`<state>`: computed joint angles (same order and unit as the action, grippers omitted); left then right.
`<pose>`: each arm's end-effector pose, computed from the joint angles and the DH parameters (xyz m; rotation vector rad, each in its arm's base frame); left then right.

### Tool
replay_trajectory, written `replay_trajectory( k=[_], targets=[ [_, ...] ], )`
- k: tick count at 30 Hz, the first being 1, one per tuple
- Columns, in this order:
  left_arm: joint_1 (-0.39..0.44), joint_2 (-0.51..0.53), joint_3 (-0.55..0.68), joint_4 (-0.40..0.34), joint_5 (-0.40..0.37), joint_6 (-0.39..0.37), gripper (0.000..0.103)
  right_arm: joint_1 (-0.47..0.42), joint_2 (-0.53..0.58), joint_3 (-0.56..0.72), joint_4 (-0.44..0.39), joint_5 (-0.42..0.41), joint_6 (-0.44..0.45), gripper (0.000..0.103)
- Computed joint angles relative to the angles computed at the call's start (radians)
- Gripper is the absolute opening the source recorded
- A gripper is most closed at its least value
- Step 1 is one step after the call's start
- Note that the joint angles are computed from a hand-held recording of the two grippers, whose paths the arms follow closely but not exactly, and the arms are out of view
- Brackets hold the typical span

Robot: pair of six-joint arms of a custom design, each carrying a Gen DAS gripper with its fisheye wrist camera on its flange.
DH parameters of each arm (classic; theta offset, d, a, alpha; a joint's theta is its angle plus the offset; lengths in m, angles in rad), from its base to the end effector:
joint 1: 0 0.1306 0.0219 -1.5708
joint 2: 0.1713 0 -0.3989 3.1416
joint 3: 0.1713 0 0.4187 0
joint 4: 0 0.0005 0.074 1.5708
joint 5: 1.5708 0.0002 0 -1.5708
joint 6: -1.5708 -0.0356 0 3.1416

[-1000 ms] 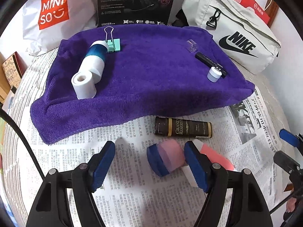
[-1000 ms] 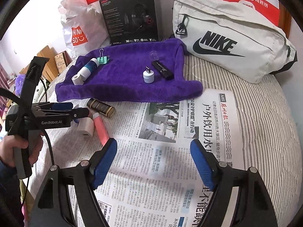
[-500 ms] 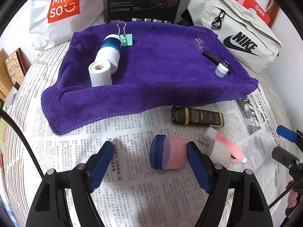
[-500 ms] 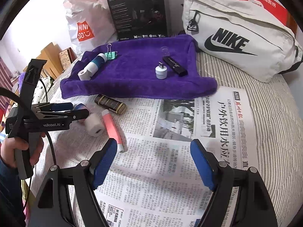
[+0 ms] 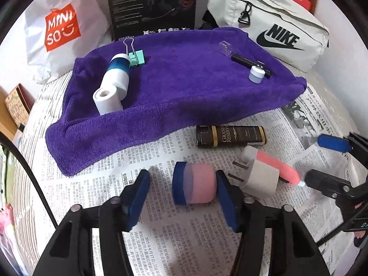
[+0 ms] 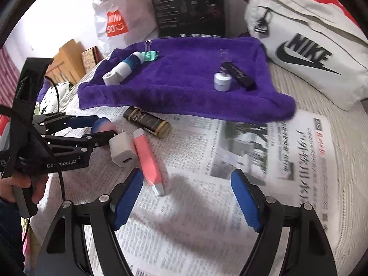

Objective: Organize rigid objects
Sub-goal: 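Grasp the pink-and-blue sponge with the left gripper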

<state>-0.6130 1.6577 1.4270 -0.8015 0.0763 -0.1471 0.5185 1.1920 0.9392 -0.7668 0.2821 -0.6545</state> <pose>0.4786 -0.3406 0.3264 0.9985 2.4250 -0.2645 0.3540 0.1900 0.3239 0.2733 2.5171 0.0967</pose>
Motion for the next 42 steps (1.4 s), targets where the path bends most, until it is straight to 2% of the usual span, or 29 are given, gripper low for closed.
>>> replay_trajectory(
  k=[4,7,10,14,21,30,37,42],
  targets=[
    [0.003,-0.006,-0.006,0.007,0.011,0.002,0.038,-0.014,0.030,0.010,0.035,-0.039,0.025,0.075],
    [0.005,-0.010,-0.011,0.011,0.011,0.003,0.035,-0.012,0.046,0.018,0.047,-0.041,0.046,0.074],
    [0.005,-0.013,-0.016,0.018,0.013,0.007,0.035,-0.010,0.049,0.014,0.076,-0.037,0.059,0.073],
    [0.005,-0.011,-0.015,0.019,0.014,0.004,0.035,-0.020,0.052,0.010,0.107,-0.066,0.074,0.060],
    [0.006,-0.015,-0.019,0.024,0.015,0.007,0.035,-0.030,0.070,0.024,0.099,-0.098,0.106,0.059],
    [0.007,-0.016,-0.025,0.032,0.020,-0.005,0.035,-0.028,0.095,0.049,0.078,-0.089,0.138,0.059],
    [0.010,-0.011,-0.016,0.021,0.031,-0.019,0.035,-0.020,0.098,0.051,0.087,-0.091,0.178,0.039],
    [0.010,-0.007,-0.012,0.017,0.034,-0.010,0.035,-0.009,0.107,0.057,0.080,-0.074,0.203,0.035]
  ],
)
